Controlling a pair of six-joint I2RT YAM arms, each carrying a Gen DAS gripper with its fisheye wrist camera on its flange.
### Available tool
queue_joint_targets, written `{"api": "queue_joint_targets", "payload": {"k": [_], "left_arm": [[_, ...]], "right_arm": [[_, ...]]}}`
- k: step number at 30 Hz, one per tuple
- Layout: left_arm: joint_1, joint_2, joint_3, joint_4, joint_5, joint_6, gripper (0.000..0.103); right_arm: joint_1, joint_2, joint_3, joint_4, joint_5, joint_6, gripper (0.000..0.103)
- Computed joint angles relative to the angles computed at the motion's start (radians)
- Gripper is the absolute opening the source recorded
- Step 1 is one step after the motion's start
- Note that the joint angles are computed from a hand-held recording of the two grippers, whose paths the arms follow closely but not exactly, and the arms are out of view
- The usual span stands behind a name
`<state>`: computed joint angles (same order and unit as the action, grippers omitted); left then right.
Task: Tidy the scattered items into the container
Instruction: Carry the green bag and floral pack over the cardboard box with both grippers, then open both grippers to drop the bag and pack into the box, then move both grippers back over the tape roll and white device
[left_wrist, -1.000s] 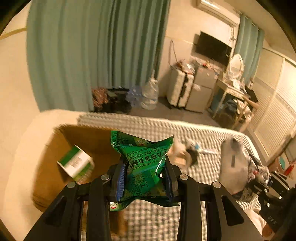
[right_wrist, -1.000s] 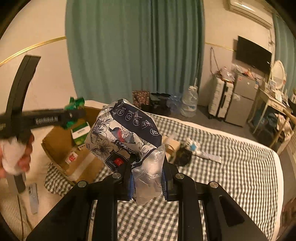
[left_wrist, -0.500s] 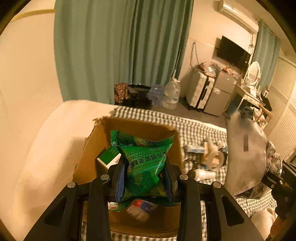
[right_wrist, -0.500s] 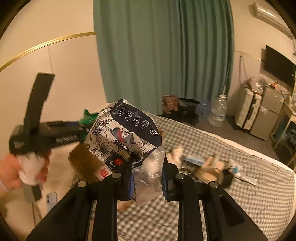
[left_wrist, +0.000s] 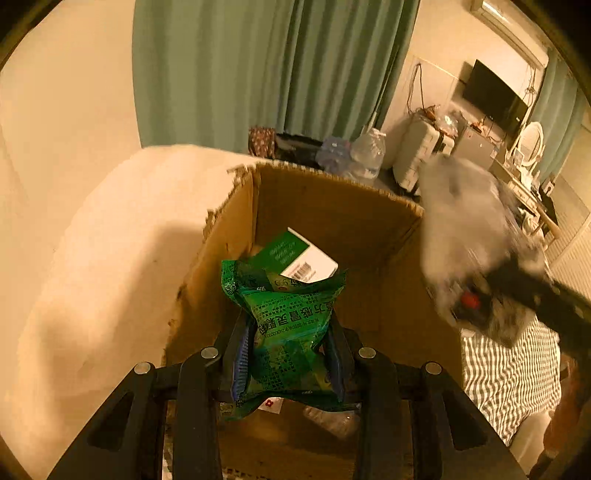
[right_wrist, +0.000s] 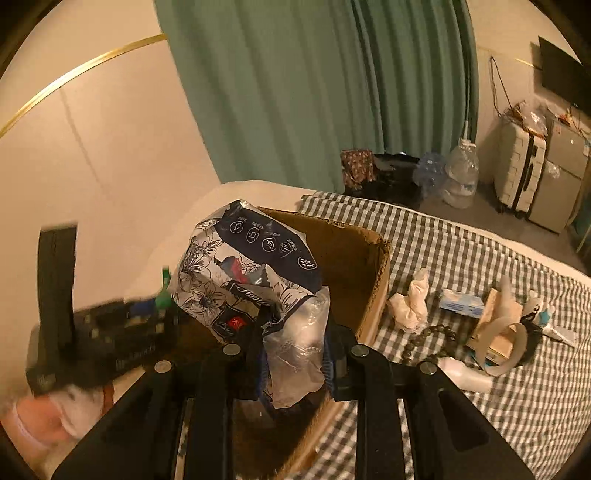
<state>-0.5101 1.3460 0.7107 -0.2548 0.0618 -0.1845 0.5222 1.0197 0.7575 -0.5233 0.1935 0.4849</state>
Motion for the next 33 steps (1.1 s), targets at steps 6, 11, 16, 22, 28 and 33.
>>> {"api": "queue_joint_targets", "payload": {"k": [6,11,16,22,28,33], "left_arm": [[-0.018,0.059,-0.023,0.067,-0.005,0.067,0.035],[-0.002,0.115,-0.029,0.092,0.019,0.104,0.042],[0.010,0.103,-0.045,0.094,0.011,0.098,0.090],[0.006,0.055,-0.048,0.055,0.010,0.076,0.090],[-0.064,-0.022,-0.051,0.005,-0.037,0.019,0.091],[-0.243,-0.054,-0.021,-0.054,-0.150,-0.080,0.093]], "right_arm": [[-0.024,0.169,0.049,0.067,0.027,-0.022,0.023],[-0.021,0.248,0.065,0.085,0.084,-0.040,0.030],[-0.064,0.223,0.020,0.147,0.011,0.028,0.082],[-0.053,0.134,-0.002,0.086,0.088,0.021,0.084],[-0.123,-0.097,-0.082,-0.053,0.092,-0.014,0.084],[-0.320,-0.382,-0.146,-0.258,0.029,-0.134,0.084]]}}
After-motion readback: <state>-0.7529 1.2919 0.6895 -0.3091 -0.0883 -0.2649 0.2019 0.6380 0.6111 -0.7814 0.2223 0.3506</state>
